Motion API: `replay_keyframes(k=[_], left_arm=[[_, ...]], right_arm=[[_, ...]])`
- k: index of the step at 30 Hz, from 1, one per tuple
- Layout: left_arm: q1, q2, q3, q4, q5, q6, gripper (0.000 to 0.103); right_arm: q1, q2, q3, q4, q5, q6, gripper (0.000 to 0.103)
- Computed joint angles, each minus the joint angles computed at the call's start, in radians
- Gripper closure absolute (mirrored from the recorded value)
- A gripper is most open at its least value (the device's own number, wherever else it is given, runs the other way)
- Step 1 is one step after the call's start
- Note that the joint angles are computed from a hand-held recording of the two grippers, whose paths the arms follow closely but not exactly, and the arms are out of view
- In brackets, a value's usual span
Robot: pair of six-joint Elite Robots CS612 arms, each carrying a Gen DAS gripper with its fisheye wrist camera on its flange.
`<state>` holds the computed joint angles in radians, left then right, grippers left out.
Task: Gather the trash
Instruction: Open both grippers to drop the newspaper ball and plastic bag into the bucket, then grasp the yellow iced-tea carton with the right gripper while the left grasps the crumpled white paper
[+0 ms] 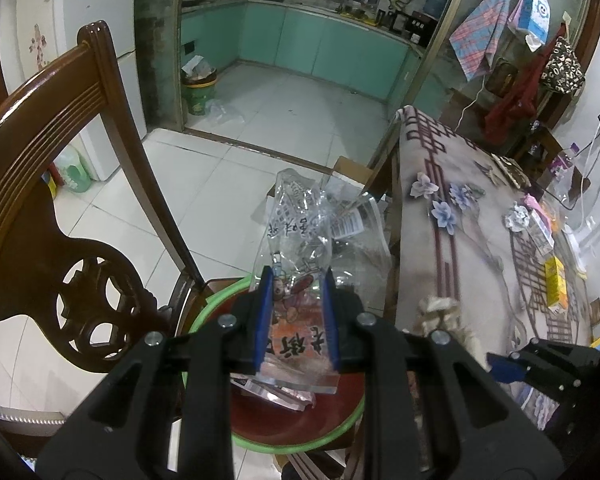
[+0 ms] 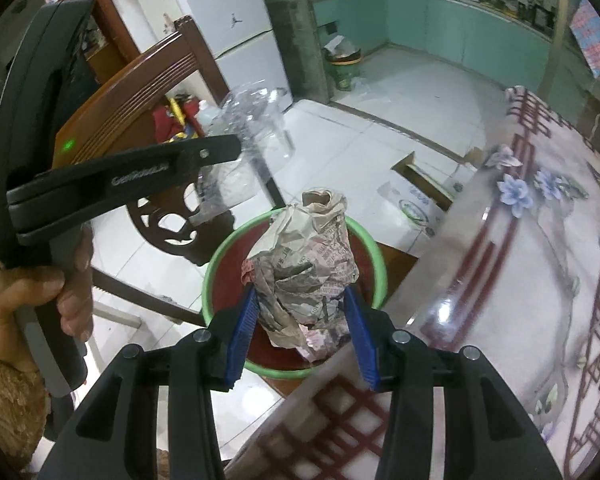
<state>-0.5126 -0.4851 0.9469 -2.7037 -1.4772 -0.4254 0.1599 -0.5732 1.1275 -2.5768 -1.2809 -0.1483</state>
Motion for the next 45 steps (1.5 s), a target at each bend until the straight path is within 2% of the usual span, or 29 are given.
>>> replay_keyframes(k=[3, 5, 7, 15, 24, 27, 28, 31, 34, 39, 41, 45], left_arm=[[0.002, -0.001, 0.002, -0.009, 0.002, -0.021, 0.066], [0.002, -0.005, 0.011, -0.030, 0.011, -0.038, 0.045], [0.002, -0.010, 0.020, -0.045, 0.020, -0.051, 0.044], [-0.013, -0.025, 0.027, -0.066, 0.043, -0.035, 0.038], [-0.047, -0.025, 0.016, -0.060, 0.019, 0.009, 0.036], [-0.061, -0.013, -0.008, -0.045, -0.001, 0.017, 0.036], [-0.066, -0.007, -0.020, -0.037, -0.010, 0.020, 0.036], [-0.084, 0.011, -0.055, -0.017, -0.028, 0.032, 0.036], [-0.102, 0.033, -0.098, 0.012, -0.050, 0.044, 0.034], [-0.134, 0.073, -0.175, 0.069, -0.078, 0.062, 0.033], [-0.144, 0.085, -0.199, 0.084, -0.082, 0.065, 0.028], [-0.166, 0.121, -0.271, 0.133, -0.089, 0.057, 0.026]], right_arm=[[0.002, 0.002, 0.002, -0.028, 0.004, 0.005, 0.050], [0.001, 0.000, 0.006, -0.046, 0.007, 0.006, 0.042], [-0.001, -0.005, 0.016, -0.069, 0.008, 0.015, 0.038], [-0.024, -0.038, 0.070, -0.139, 0.035, 0.080, 0.038], [-0.066, -0.110, 0.204, -0.265, -0.048, 0.163, 0.036], [-0.082, -0.132, 0.243, -0.281, -0.099, 0.195, 0.035], [-0.090, -0.142, 0.258, -0.281, -0.138, 0.209, 0.035], [-0.123, -0.165, 0.304, -0.305, -0.182, 0.247, 0.034], [-0.159, -0.183, 0.341, -0.330, -0.247, 0.280, 0.024], [-0.233, -0.190, 0.371, -0.330, -0.386, 0.358, 0.019], [-0.265, -0.180, 0.367, -0.325, -0.404, 0.403, 0.018], [-0.314, -0.143, 0.322, -0.262, -0.420, 0.447, 0.018]])
